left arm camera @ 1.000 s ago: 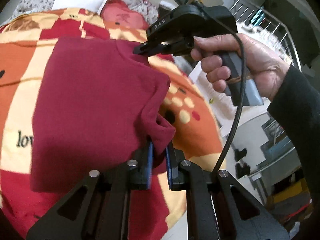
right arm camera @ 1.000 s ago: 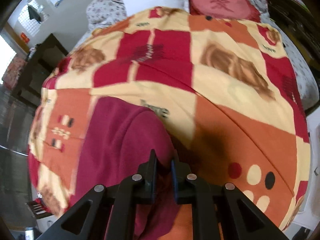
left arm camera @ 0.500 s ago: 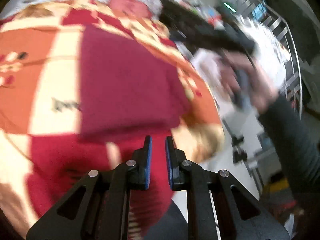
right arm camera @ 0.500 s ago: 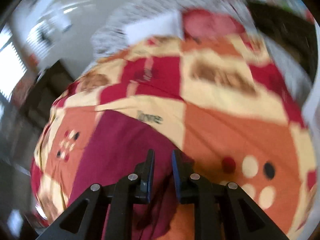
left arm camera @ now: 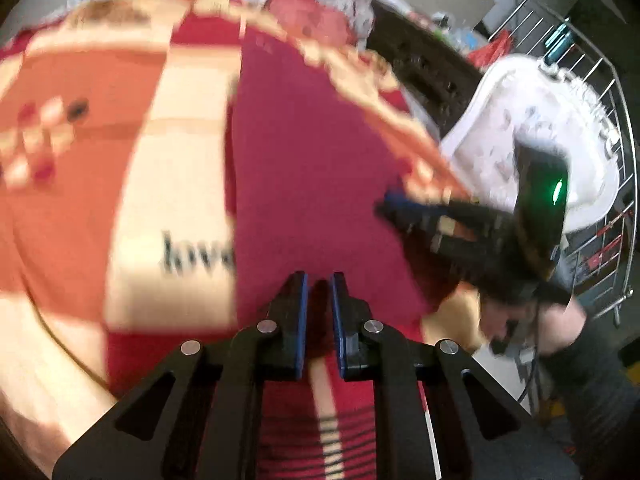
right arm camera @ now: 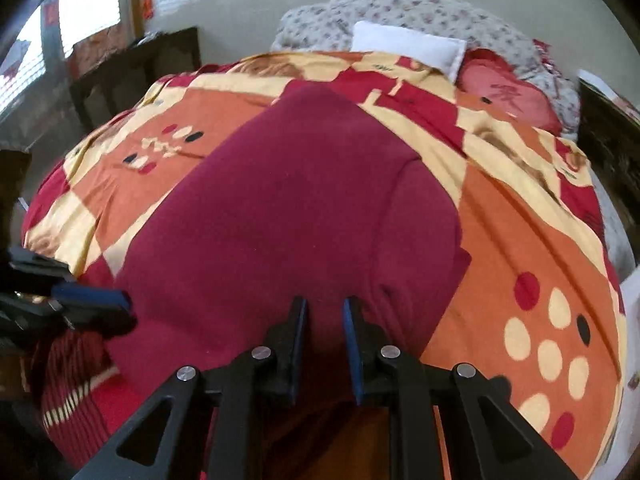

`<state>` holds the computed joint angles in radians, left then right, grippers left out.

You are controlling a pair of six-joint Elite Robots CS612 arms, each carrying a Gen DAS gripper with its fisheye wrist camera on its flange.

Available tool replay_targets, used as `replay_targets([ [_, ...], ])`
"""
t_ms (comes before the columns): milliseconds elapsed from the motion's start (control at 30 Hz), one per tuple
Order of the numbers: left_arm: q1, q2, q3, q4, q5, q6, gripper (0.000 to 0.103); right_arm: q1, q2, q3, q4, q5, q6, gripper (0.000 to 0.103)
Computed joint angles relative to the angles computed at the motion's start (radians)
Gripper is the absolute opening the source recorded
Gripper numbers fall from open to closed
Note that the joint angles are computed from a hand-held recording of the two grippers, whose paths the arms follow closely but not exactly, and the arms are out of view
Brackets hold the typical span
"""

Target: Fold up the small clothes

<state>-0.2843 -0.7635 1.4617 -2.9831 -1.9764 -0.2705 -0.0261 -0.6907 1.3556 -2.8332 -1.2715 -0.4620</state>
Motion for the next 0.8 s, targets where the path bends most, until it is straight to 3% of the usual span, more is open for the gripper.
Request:
replay_targets([
  [67,0.001,0.01,-0.049,-0.004,0.032,0.023,0.01,-0.005,-0.015,-0.012,0.039,0.046,0.032,0.016],
  [133,0.003,0.041,-0.126,0.027,0.07,0.031,0.01,-0.007,-0.024,-0.006,-0.037,0.077,0.099,0.016],
  [233,-0.002,0.131,-0.318,0.131,0.12,0.04,0.01,0.008,-0.007,-0.065,-0.074,0.004,0.192,0.019],
  [333,-0.011,0.22,-0.485,0.256,0.202,0.059,0.01,0.027,0.044,-0.185,0.078,-0.046,0.192,0.02],
  [433,-0.006,0.271,-0.568,0.405,0.221,0.05,0.01,0.044,0.109,-0.292,0.232,-0.154,0.166,0.021],
  [500,-0.003,0.307,-0.619,0.511,0.201,0.064,0.011,0.036,0.125,-0.291,0.226,-0.135,0.166,0.022],
  [567,-0.001,0.31,-0.616,0.495,0.198,0.063,0.012,0.029,0.124,-0.264,0.157,-0.118,0.195,0.025],
  [700,0.001,0.3,-0.612,0.52,0.193,0.099,0.012,0.022,0.114,-0.256,0.167,-0.092,0.212,0.028],
  [733,0.003,0.293,-0.609,0.522,0.185,0.103,0.012,0.015,0.098,-0.247,0.18,-0.064,0.232,0.028],
  [800,0.014,0.26,-0.565,0.476,0.137,0.101,0.012,-0.001,0.061,-0.184,0.111,-0.008,0.279,0.028],
])
